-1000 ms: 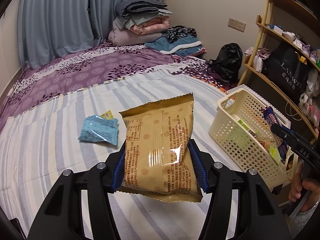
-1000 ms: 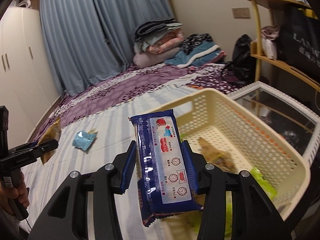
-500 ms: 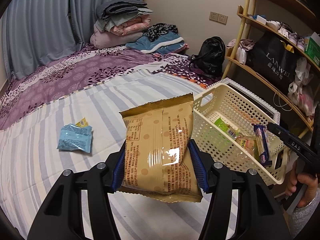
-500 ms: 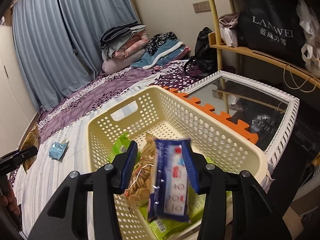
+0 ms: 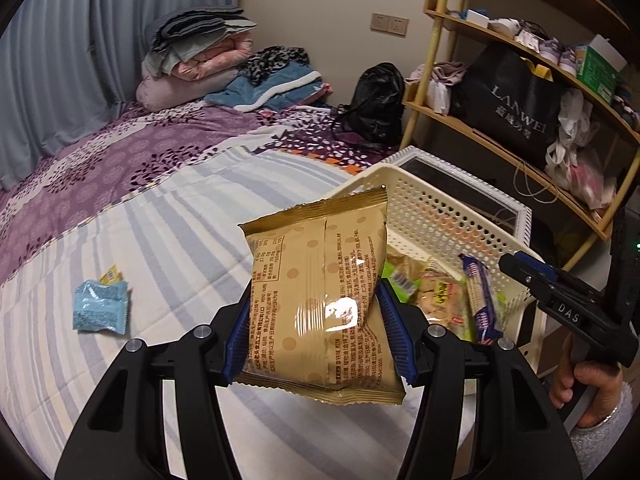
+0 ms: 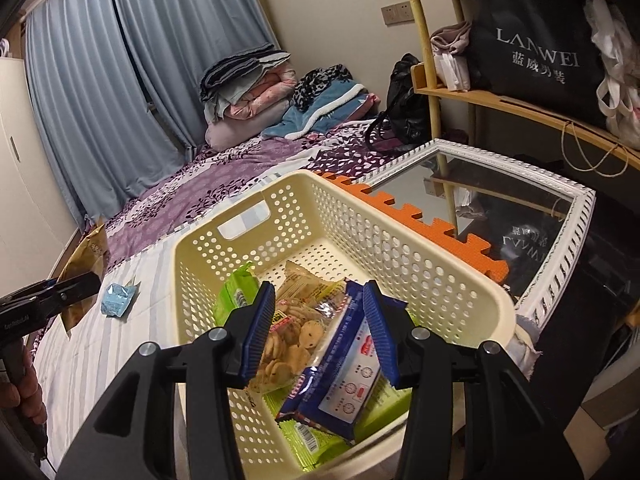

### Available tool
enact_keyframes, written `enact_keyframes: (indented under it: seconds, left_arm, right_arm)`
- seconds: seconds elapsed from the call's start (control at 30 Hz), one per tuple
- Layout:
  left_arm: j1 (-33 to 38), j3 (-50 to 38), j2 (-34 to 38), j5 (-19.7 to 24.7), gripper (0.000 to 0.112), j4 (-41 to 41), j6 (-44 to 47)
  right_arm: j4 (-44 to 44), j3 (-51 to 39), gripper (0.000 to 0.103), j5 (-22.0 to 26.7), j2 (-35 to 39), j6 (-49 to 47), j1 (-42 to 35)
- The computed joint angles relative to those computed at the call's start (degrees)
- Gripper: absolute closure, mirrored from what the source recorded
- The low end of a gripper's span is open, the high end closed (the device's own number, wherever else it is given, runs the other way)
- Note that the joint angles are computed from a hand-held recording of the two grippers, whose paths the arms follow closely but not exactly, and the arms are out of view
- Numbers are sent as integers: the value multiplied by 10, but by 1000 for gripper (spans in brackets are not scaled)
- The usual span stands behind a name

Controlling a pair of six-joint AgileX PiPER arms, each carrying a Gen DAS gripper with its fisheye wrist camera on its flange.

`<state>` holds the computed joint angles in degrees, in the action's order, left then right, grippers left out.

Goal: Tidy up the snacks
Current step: 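Carry both packets into the basket and open the right tool while the left tool releases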

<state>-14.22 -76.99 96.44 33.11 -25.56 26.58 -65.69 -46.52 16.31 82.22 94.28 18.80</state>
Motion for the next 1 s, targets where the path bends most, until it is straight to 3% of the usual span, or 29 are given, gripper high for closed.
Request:
enact_keyframes:
  seconds: [0.6, 0.67, 0.7, 0.73, 1.0]
  left_arm:
    - [-97, -108, 97, 31, 53, -35, 21]
    - [-98, -121, 110, 36, 45, -54, 32]
    - [-99, -122, 112, 34, 27, -58, 33]
    - [-100, -119, 111, 24, 19, -59, 31]
    - [-92, -110, 101, 11, 19, -39, 16]
  right_arm:
    - [-43, 32, 57, 42, -35, 43, 8]
    - [-42, 32, 57, 45, -36, 43, 10]
    - [-41, 32, 57, 46, -37, 42, 10]
    - [-40, 31, 57, 48, -37, 42, 11]
    - [-53, 25, 57, 42, -32, 59, 17]
